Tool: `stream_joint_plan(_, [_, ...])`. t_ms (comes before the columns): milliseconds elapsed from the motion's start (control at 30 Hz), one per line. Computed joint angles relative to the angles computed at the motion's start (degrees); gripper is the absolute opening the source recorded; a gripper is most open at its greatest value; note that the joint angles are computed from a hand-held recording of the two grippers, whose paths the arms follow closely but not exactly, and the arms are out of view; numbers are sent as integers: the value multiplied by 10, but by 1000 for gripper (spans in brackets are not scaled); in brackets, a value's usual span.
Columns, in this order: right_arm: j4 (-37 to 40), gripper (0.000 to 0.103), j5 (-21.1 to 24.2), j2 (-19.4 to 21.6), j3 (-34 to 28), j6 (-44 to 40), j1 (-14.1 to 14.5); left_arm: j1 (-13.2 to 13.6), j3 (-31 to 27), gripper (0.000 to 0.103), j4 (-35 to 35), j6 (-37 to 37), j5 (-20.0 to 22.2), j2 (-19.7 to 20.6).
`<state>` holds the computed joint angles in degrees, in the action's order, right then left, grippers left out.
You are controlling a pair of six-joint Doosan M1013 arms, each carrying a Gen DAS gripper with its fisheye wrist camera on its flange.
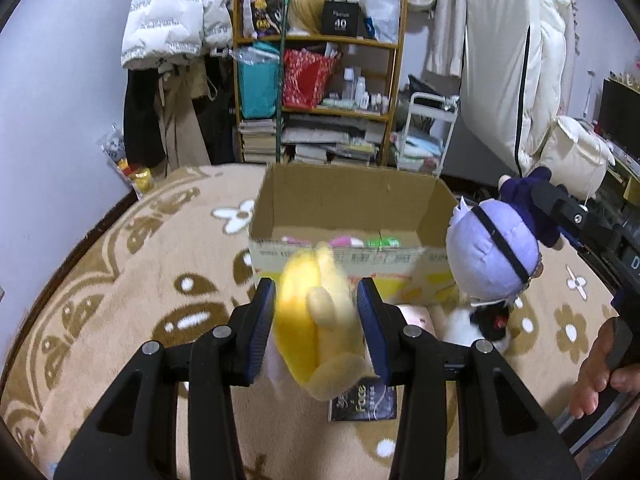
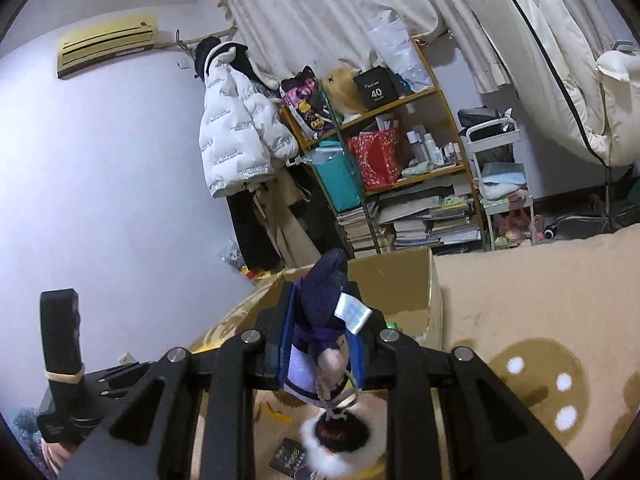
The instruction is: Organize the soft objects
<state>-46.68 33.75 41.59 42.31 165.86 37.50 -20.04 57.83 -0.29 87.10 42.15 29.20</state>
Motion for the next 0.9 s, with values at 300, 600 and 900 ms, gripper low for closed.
stream_joint_plan(300, [-30,25,4,15,-36,-13,-2,2,-48,31,-5,16,39,24])
stream_joint_plan(600, [24,25,31,19,-45,-64,-4,16,-131,63,-77,10,245,83])
stream_joint_plan(900, [86,25,58,12,-31,-84,-7,4,-138,83,-93,51,301,92])
